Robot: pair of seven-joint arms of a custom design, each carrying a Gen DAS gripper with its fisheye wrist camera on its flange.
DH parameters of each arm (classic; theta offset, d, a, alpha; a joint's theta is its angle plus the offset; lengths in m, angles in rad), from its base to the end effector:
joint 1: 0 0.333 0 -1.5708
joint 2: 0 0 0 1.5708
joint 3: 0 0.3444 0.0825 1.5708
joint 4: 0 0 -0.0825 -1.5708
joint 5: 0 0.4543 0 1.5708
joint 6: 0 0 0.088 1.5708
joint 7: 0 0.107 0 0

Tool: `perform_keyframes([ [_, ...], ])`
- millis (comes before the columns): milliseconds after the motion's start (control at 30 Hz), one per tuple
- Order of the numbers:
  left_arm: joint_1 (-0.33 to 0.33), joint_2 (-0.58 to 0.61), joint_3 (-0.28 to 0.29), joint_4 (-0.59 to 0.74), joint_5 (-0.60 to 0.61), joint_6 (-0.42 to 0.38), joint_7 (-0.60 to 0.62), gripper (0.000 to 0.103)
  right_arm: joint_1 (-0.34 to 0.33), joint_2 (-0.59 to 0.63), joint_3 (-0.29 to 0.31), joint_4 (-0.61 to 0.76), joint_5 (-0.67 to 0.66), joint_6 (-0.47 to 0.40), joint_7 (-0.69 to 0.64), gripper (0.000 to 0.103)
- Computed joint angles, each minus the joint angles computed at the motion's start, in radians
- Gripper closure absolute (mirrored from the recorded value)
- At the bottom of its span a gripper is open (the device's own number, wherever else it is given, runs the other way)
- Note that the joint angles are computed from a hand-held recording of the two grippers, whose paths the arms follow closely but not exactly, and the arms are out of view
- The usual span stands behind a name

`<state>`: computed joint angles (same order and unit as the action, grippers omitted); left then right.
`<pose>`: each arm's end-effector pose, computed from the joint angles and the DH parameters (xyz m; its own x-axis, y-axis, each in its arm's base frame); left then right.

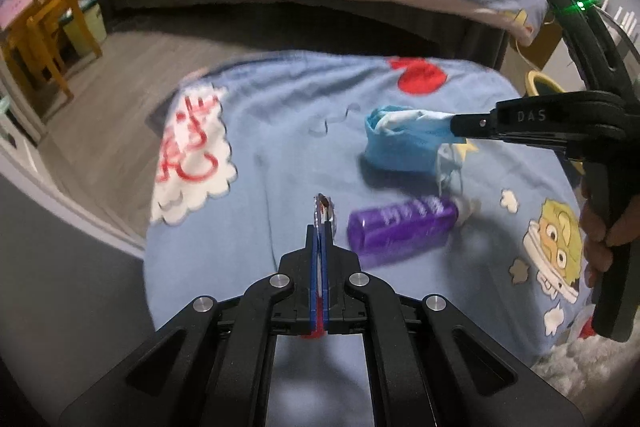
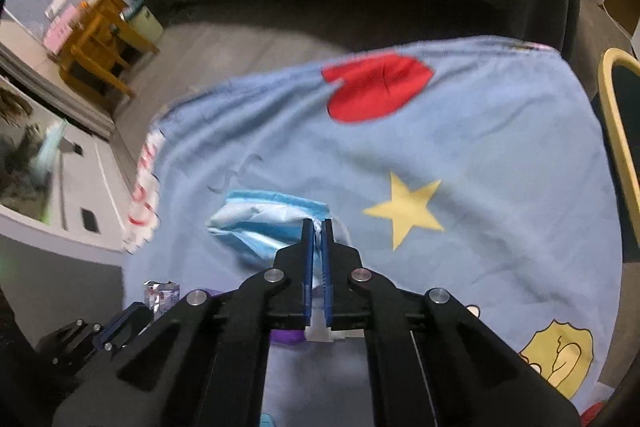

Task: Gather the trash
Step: 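Grasp the blue face mask by its ear loop with the right gripper, then carry the blue mask over the bin with the right gripper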

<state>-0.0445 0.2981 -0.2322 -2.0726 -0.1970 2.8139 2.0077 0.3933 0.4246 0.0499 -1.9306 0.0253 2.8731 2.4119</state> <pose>0.6587 -0.1714 0.3145 -0.4956 -0.8685 0.0111 -0.7751 0.4365 -0.4569 0.6578 0.3079 0.3012 -0.3248 -0.8597 -0.3943 -0.8382 0.4547 -0.3011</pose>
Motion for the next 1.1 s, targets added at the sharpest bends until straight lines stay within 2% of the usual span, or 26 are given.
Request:
perform_keyframes([
  [167, 0.012, -0.025, -0.033, -0.018, -0.033, 0.066, 0.060, 0.101, 0.009, -0.057, -0.026, -0.062, -0.010, 0.068, 0.042, 0.100],
  [400, 0.037, -0.040, -0.096, -0.010, -0.161, 0.102, 0.158, 0.101, 0.064, -0.157, -0.120, -0.160, -0.125, 0.137, 0.191, 0.100],
  [533, 0.030, -0.048, -0.115, -0.008, -0.209, 0.115, 0.204, 0.101, 0.113, -0.222, -0.204, -0.223, -0.275, 0.175, 0.337, 0.100],
  [667, 0.005, -0.049, -0.119, -0.005, -0.226, 0.119, 0.221, 0.101, 0.171, -0.295, -0.310, -0.286, -0.507, 0.203, 0.552, 0.101],
  [800, -0.009, -0.051, -0.135, -0.004, -0.253, 0.119, 0.248, 0.101, 0.168, -0.349, -0.340, -0.321, -0.693, 0.188, 0.703, 0.101],
  [1100, -0.079, -0.037, -0.139, 0.014, -0.222, 0.115, 0.235, 0.101, 0.042, -0.456, -0.282, -0.416, -0.914, 0.195, 0.882, 0.101],
])
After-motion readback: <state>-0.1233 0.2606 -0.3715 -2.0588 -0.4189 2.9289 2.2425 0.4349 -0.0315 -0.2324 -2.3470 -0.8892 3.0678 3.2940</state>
